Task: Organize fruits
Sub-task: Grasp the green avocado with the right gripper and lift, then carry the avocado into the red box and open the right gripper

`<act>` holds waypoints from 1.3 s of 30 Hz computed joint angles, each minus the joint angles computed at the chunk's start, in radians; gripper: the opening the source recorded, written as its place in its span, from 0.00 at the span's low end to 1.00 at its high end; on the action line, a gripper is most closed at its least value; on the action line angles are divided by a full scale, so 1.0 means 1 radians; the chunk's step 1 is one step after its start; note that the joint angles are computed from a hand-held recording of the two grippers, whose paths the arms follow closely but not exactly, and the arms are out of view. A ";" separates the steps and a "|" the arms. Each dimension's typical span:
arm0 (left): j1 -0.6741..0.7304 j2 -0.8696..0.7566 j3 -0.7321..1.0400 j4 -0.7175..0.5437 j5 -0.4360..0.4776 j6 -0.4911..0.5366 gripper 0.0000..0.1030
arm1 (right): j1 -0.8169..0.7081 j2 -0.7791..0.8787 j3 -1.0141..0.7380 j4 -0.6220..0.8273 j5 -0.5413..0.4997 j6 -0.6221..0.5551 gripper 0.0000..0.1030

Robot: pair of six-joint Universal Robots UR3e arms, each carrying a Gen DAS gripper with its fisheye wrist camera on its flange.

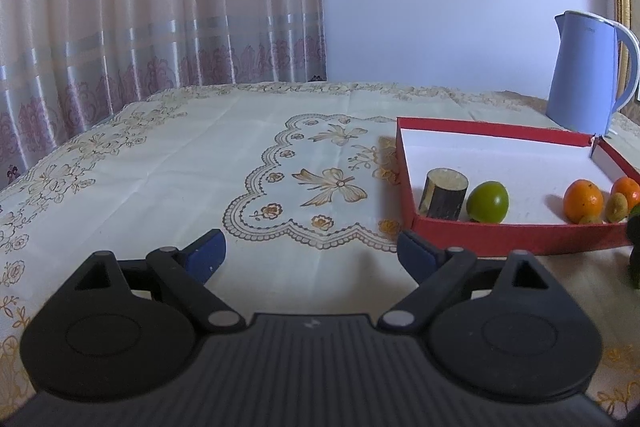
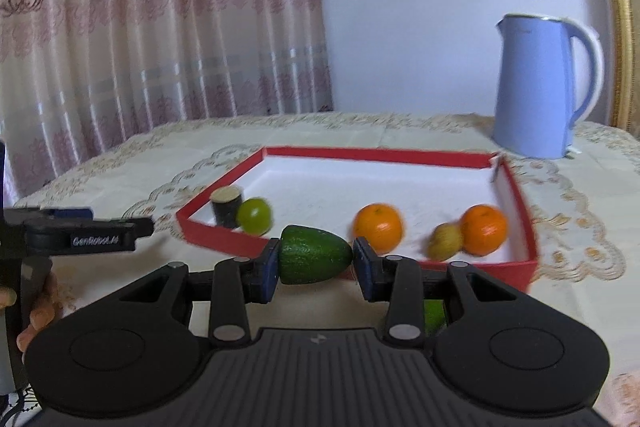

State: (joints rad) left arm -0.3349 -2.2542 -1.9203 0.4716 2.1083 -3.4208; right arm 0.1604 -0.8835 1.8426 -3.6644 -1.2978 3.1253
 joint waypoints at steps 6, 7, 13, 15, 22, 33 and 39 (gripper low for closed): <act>-0.030 -0.022 0.018 0.034 0.042 0.031 0.91 | -0.100 -0.084 0.099 -0.084 0.017 0.008 0.36; -0.038 -0.027 0.025 0.036 0.050 0.041 0.91 | -0.117 -0.094 0.111 -0.096 0.019 0.009 0.36; -0.067 -0.016 0.051 -0.006 0.036 0.035 0.91 | -0.215 -0.130 0.168 -0.151 0.052 0.014 0.36; -0.090 -0.024 0.079 -0.029 0.029 0.045 0.91 | -0.236 -0.124 0.179 -0.168 0.063 0.020 0.36; -0.169 -0.086 0.195 -0.100 0.062 0.081 0.92 | -0.288 -0.089 0.216 -0.220 0.112 0.033 0.36; -0.239 -0.143 0.377 -0.275 0.103 0.014 0.92 | -0.301 -0.077 0.166 -0.190 0.157 0.019 0.36; -0.260 -0.204 0.493 -0.356 0.128 0.013 0.92 | -0.266 -0.066 0.003 -0.027 0.165 -0.022 0.36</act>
State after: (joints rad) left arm -0.5946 -2.4586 -1.4276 0.1161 2.2360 -3.4074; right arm -0.1055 -0.9492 1.8461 -3.6918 -1.1324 3.1032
